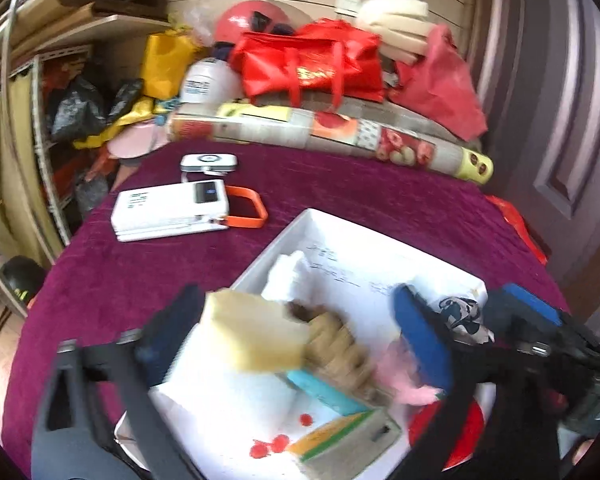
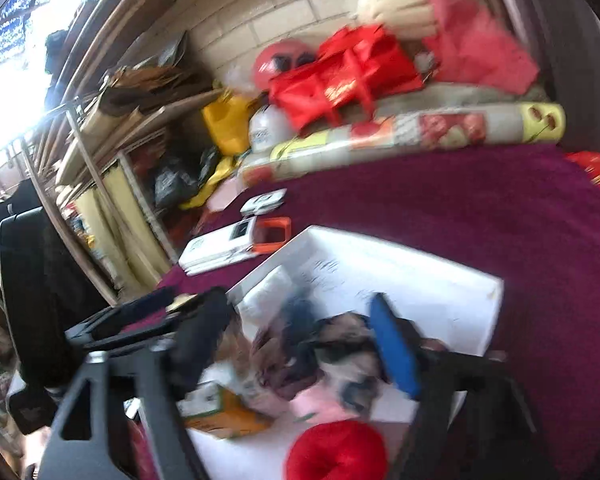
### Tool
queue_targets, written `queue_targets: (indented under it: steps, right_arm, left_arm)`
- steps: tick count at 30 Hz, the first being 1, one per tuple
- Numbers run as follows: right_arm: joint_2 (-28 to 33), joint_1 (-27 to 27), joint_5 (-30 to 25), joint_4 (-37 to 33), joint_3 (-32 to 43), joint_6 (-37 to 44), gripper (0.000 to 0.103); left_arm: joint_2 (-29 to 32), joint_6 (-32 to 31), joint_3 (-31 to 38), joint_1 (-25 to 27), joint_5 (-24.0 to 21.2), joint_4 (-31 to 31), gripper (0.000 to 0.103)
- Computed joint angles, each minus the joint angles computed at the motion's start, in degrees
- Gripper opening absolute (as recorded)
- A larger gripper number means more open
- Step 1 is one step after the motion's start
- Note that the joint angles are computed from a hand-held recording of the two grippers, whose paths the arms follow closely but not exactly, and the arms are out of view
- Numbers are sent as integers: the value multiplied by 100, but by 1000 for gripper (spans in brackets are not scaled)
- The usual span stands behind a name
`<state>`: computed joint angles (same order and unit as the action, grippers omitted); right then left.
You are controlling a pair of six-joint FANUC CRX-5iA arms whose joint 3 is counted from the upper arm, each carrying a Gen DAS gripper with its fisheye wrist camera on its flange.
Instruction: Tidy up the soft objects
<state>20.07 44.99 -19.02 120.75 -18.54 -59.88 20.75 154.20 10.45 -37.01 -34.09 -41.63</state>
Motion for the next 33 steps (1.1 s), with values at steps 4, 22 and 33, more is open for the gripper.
queue_targets:
  steps: [4, 22, 33]
  right_arm:
    - [-240, -259, -3, 1171, -230, -1232, 103]
    - [-487, 2334, -4934, -2850, -1253, 1465, 103]
    - [-1413, 2770, -5693, -2804, -2413, 84, 103]
  left_arm:
    - [-147, 487, -103, -168, -160, -456, 103]
    - [-391, 1677, -120, -2185, -2320, -2285, 103]
    - [-228, 1146, 119, -3041, -2856, -2355, 103]
